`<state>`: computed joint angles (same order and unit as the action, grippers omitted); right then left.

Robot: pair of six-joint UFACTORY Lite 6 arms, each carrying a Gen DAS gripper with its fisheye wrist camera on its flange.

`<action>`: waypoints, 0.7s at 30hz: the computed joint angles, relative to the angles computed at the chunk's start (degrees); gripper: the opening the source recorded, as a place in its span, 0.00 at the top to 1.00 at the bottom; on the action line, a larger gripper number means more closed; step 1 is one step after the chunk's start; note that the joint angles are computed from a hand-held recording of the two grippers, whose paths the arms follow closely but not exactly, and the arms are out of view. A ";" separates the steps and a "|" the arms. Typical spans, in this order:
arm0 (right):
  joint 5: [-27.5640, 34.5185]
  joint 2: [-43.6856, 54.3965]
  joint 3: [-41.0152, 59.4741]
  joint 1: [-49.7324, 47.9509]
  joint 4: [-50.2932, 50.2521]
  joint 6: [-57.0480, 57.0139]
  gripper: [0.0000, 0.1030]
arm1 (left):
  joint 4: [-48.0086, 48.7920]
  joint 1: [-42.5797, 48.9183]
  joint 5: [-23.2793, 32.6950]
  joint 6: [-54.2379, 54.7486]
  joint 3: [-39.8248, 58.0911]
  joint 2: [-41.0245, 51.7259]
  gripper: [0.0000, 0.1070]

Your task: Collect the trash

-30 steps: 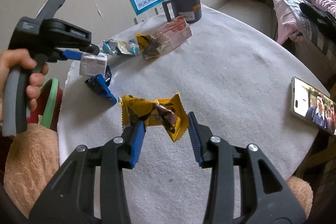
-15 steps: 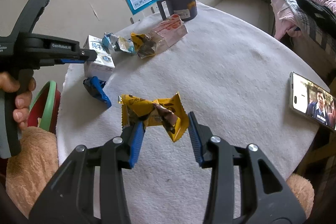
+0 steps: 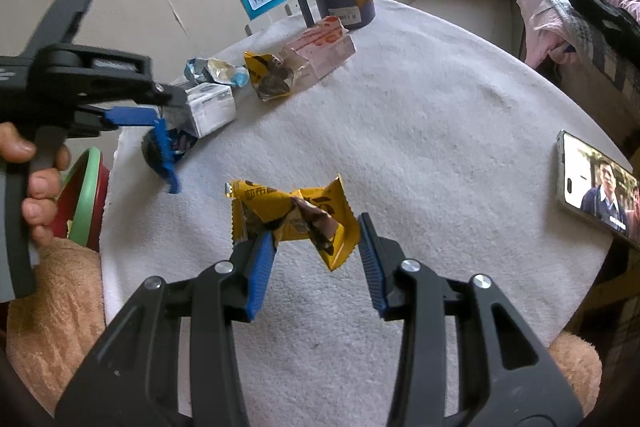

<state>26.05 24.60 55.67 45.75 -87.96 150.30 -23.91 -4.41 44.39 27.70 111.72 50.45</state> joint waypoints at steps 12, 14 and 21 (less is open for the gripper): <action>-0.27 0.06 -0.23 -0.36 -1.83 1.65 0.60 | 6.98 -0.48 10.52 -12.54 25.54 15.65 0.47; -0.25 0.03 -0.25 -0.40 -1.86 1.69 0.60 | 6.26 0.13 11.39 -13.27 24.86 15.47 0.47; -0.99 0.72 0.23 -0.91 -3.05 2.77 0.60 | 5.58 2.02 1.06 -5.45 1.30 0.16 0.38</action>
<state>25.06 25.32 55.90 44.84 -91.01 153.07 -18.32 -2.39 45.45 22.25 113.02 50.61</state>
